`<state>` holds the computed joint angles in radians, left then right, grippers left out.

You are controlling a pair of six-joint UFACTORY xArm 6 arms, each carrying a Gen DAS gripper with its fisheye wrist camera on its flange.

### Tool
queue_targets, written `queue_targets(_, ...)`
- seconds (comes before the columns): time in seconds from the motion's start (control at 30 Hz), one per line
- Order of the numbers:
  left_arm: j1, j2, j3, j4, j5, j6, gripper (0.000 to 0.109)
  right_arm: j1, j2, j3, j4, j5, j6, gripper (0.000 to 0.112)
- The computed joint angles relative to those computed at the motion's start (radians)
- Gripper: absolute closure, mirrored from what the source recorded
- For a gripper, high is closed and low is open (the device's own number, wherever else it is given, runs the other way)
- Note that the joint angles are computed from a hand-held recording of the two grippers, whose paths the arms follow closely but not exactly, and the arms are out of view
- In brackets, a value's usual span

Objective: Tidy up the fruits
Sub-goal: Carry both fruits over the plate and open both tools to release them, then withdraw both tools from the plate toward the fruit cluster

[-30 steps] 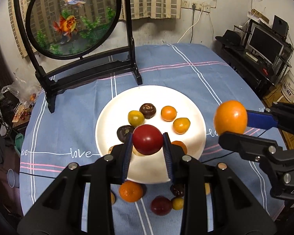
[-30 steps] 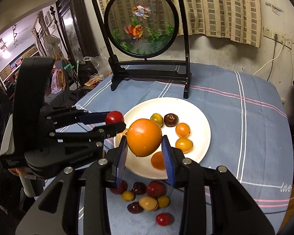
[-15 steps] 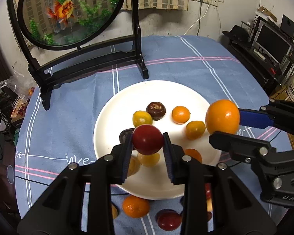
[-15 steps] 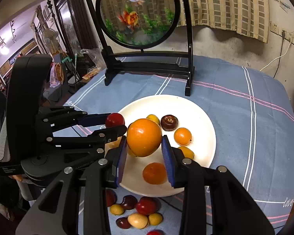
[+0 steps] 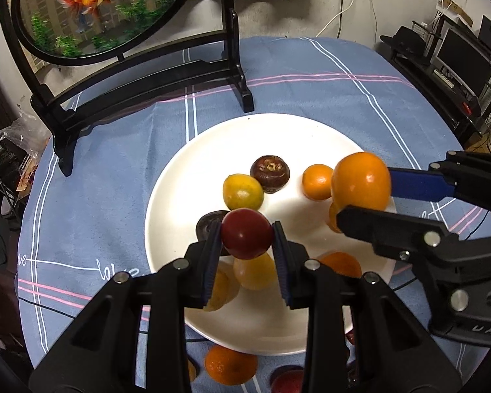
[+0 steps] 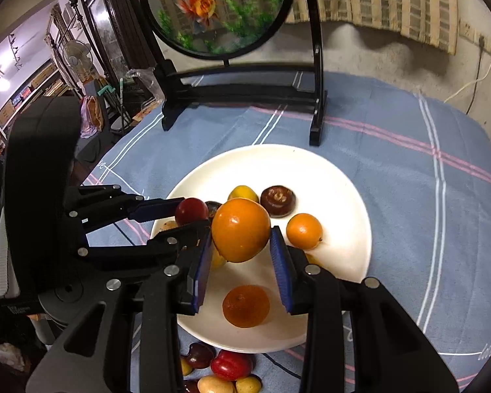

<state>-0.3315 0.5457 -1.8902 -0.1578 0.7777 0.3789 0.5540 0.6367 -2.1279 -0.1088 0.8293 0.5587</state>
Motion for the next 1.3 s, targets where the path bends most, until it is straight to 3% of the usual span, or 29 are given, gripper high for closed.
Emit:
queue_targets(0.1, 0.001, 0.006, -0.008, -0.003, -0.001, -0.005, 0.065, -0.002, -0.014, 0.024, -0.044, -0.023, 0.044, 0.05)
queue_targets(0.17, 0.002, 0.004, -0.004, -0.005, -0.008, -0.002, 0.064, -0.006, -0.037, 0.061, -0.041, -0.063, 0.046, 0.05)
queue_targets(0.5, 0.003, -0.077, 0.081, -0.018, -0.046, 0.01, 0.06, 0.01, -0.191, 0.237, -0.157, -0.093, 0.153, 0.05)
queue_targets(0.7, 0.004, -0.184, 0.2, -0.047, -0.092, 0.049, 0.057, 0.046, -0.359, 0.45, -0.24, -0.118, 0.27, 0.05)
queue_targets(1.03, 0.06, -0.412, 0.491, -0.143, -0.174, 0.121, 0.05, 0.15, -0.573, 0.743, -0.357, -0.105, 0.509, 0.049)
queue_targets(1.23, 0.124, -0.561, 0.722, -0.163, -0.188, 0.128, 0.044, 0.23, -0.611, 0.852, -0.416, -0.072, 0.682, 0.05)
queue_targets(1.3, 0.137, -0.604, 0.795, -0.158, -0.173, 0.133, 0.044, 0.251, -0.6, 0.86, -0.406, -0.052, 0.68, 0.05)
